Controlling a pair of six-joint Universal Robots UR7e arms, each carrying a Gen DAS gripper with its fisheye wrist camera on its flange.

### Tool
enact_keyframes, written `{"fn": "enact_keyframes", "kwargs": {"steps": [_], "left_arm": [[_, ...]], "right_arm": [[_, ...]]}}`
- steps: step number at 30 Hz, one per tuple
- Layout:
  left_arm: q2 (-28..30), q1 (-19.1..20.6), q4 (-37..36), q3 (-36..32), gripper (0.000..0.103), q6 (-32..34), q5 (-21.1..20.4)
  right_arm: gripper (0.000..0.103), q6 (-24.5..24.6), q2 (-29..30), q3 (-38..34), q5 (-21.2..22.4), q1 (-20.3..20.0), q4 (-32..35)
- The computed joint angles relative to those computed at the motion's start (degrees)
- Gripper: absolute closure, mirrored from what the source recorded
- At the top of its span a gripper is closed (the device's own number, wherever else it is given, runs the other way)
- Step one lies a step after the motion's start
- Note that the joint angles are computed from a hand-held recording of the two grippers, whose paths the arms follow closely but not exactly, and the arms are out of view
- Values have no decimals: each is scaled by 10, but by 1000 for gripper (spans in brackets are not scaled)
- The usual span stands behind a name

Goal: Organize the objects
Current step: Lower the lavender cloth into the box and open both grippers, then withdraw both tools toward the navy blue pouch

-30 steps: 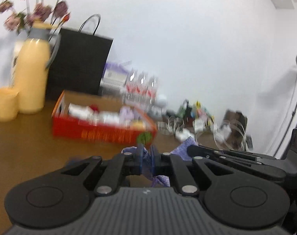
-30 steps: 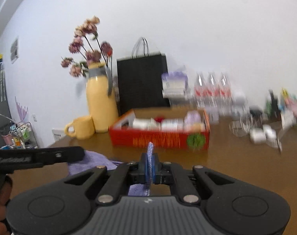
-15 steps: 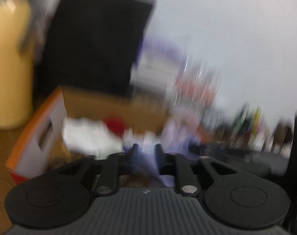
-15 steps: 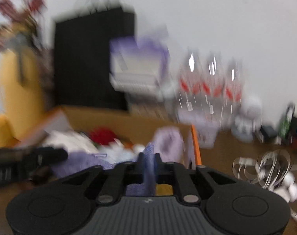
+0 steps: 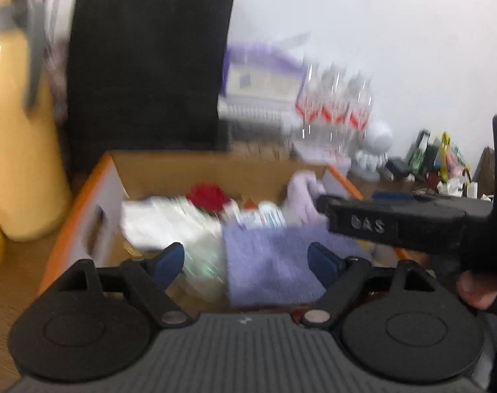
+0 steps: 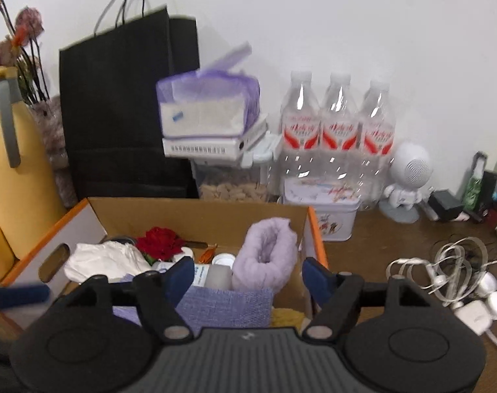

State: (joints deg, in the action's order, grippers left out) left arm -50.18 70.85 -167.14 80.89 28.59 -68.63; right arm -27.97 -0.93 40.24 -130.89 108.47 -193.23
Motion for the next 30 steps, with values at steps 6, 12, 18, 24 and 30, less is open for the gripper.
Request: {"fn": "enact_keyframes", "kwargs": {"steps": [6, 12, 18, 24, 30], "left_arm": [[-134, -5, -64, 162, 2, 3, -18], [-298, -1, -19, 308, 0, -17, -32], [-455, -4, -30, 434, 0, 16, 12], [-533, 2, -97, 496, 0, 71, 20], [-500, 28, -68, 461, 0, 60, 21]], "right_arm": [[24, 51, -112, 253, 5, 40, -146], [15, 59, -186, 486, -6, 106, -281], [3, 86, -217, 665, 18, 163, -373], [3, 199, -211, 739, -43, 204, -352], [3, 225, -212, 750, -80, 211, -361]]}}
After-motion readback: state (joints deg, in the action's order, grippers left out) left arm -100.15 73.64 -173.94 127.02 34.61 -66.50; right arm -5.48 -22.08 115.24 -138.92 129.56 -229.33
